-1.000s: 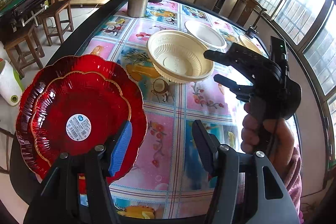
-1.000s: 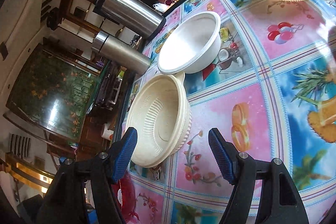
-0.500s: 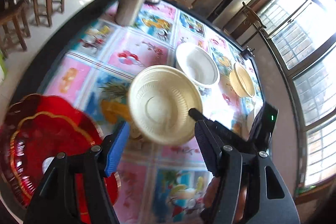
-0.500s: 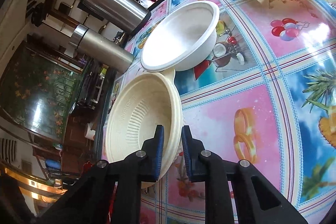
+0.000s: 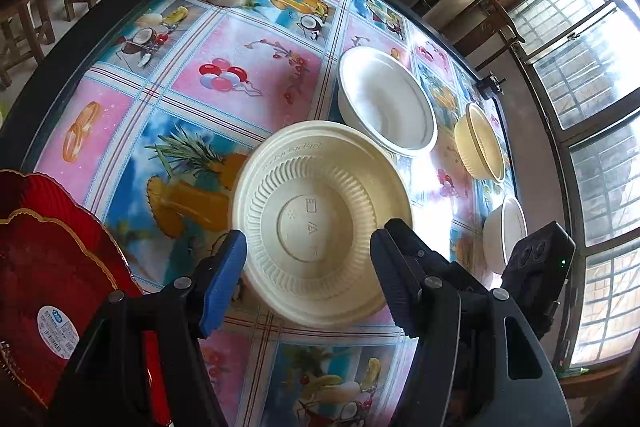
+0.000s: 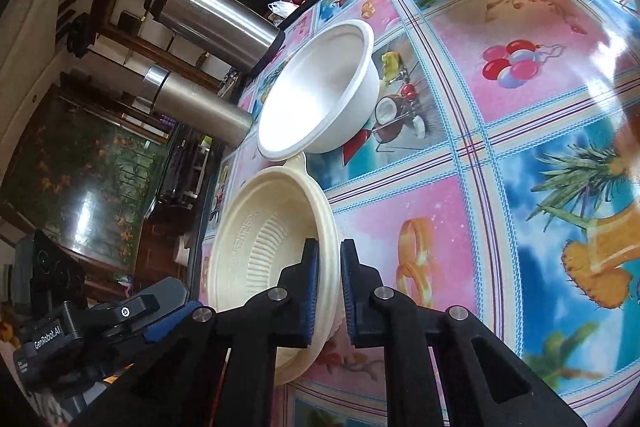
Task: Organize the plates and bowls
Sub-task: 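Lift the beige bowl and carry it over the red plate stack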
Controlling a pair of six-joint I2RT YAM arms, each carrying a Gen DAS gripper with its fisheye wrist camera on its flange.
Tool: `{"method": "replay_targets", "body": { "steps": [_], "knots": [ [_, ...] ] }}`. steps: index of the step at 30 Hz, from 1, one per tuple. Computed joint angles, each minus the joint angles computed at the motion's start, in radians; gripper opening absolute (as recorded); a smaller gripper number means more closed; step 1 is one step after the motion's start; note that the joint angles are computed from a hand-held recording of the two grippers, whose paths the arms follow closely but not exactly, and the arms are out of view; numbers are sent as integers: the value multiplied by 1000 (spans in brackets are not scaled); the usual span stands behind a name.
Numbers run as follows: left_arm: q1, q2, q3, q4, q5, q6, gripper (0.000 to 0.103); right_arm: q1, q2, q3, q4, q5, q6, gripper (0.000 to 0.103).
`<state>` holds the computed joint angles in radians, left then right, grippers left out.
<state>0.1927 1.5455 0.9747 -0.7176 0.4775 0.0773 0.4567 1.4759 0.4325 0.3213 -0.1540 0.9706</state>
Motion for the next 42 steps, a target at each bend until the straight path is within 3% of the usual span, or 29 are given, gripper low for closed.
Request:
{"method": "replay_targets", "body": {
  "steps": [6, 10, 12, 14, 17, 20, 33, 39, 42],
  "knots": [
    [15, 2, -19, 40, -57, -17, 63, 4, 0, -9, 15, 9, 8, 11],
    [26, 57, -7, 59, -45, -39, 63, 2, 1, -9, 16, 5, 9, 11],
    [21, 76, -9, 71, -42, -37, 55, 3, 1, -10, 17, 7, 11, 11],
    [21, 98, -6, 69, -33, -33, 34, 1, 4, -12, 21, 4, 10, 11],
    [24, 97, -29, 108, -43, -43, 15, -5, 15, -15, 31, -2, 11, 11],
    [40, 80, -51, 129, -26, -47, 7, -8, 18, -19, 37, -5, 15, 11],
    [42, -4, -103, 139, -14, -6, 7, -16, 14, -48, 75, -2, 32, 11],
    [107, -139, -121, 46, 35, 110, 7, 12, -82, -102, 90, 10, 67, 11],
    [187, -233, -134, -21, 55, 223, 8, 73, -154, -119, 68, 57, 87, 11]
  ]
}}
